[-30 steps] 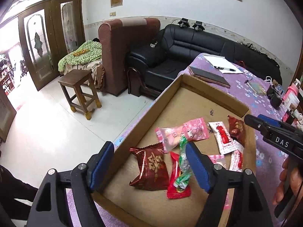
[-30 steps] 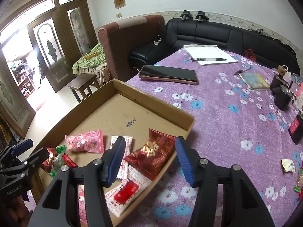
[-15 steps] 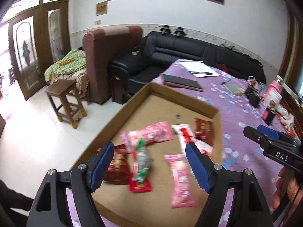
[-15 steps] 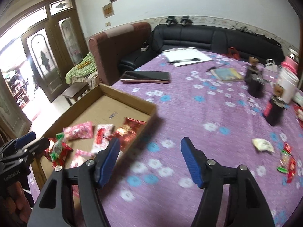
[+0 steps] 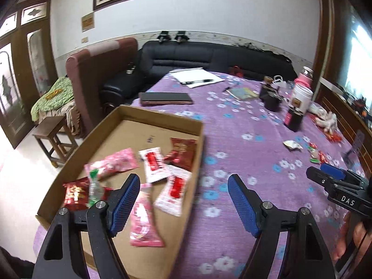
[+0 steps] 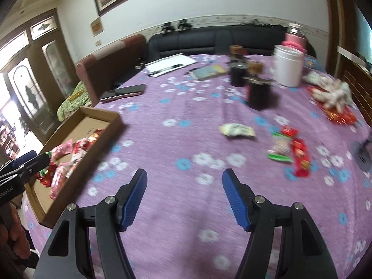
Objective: Organize snacks
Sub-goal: 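Move both open tools back toward the remaining snacks on the table, then grasp the red snack bar with the right tool while the left tool grasps the cream packet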
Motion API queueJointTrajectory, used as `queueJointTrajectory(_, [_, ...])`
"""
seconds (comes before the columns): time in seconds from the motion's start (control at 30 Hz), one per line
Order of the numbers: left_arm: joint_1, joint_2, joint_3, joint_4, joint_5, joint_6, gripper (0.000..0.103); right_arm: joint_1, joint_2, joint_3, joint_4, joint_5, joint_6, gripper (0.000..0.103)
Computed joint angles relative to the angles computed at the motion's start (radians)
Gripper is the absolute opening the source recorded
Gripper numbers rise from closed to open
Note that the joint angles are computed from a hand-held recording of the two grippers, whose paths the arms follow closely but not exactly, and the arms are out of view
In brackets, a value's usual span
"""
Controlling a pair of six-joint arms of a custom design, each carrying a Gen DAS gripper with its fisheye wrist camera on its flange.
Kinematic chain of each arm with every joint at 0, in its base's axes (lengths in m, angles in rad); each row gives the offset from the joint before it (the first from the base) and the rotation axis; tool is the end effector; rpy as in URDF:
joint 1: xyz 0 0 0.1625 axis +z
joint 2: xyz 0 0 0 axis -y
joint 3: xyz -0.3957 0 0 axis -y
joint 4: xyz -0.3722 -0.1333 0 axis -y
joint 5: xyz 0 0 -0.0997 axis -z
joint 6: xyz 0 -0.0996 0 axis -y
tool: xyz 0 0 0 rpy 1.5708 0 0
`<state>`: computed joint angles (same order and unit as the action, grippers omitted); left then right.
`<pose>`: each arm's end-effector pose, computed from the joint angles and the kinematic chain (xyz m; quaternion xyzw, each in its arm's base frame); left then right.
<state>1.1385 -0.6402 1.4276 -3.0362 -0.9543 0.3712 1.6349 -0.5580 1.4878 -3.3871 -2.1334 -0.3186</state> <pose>-0.1236 -0.7234 0.1344 0.2585 0.8665 -0.3255 0.2763 0.1240 -0.6800 0.0977 0.0482 -0.8747 0.3769 0.3010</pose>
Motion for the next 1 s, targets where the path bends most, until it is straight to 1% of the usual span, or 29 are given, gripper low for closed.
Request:
queueJointTrajectory(0.23, [-0.043, 0.033, 0.013, 0.005, -0.009, 0.023, 0.081, -0.037, -0.090, 0.128, -0.101, -0.008, 0.006, 0.066])
queueJointTrajectory(0.5, [-0.090, 0.096, -0.011, 0.024, -0.011, 0.038, 0.081, -0.066, -0.164, 0.221, -0.180, -0.024, -0.004, 0.066])
queueJointTrajectory(0.73, [-0.116, 0.138, -0.036, 0.037, -0.012, 0.050, 0.081, -0.099, -0.206, 0.257, -0.199, -0.024, 0.003, 0.066])
queueJointTrajectory(1.0, [-0.122, 0.194, -0.102, 0.076, -0.004, 0.055, 0.081, -0.128, -0.211, 0.252, -0.214, -0.031, -0.014, 0.066])
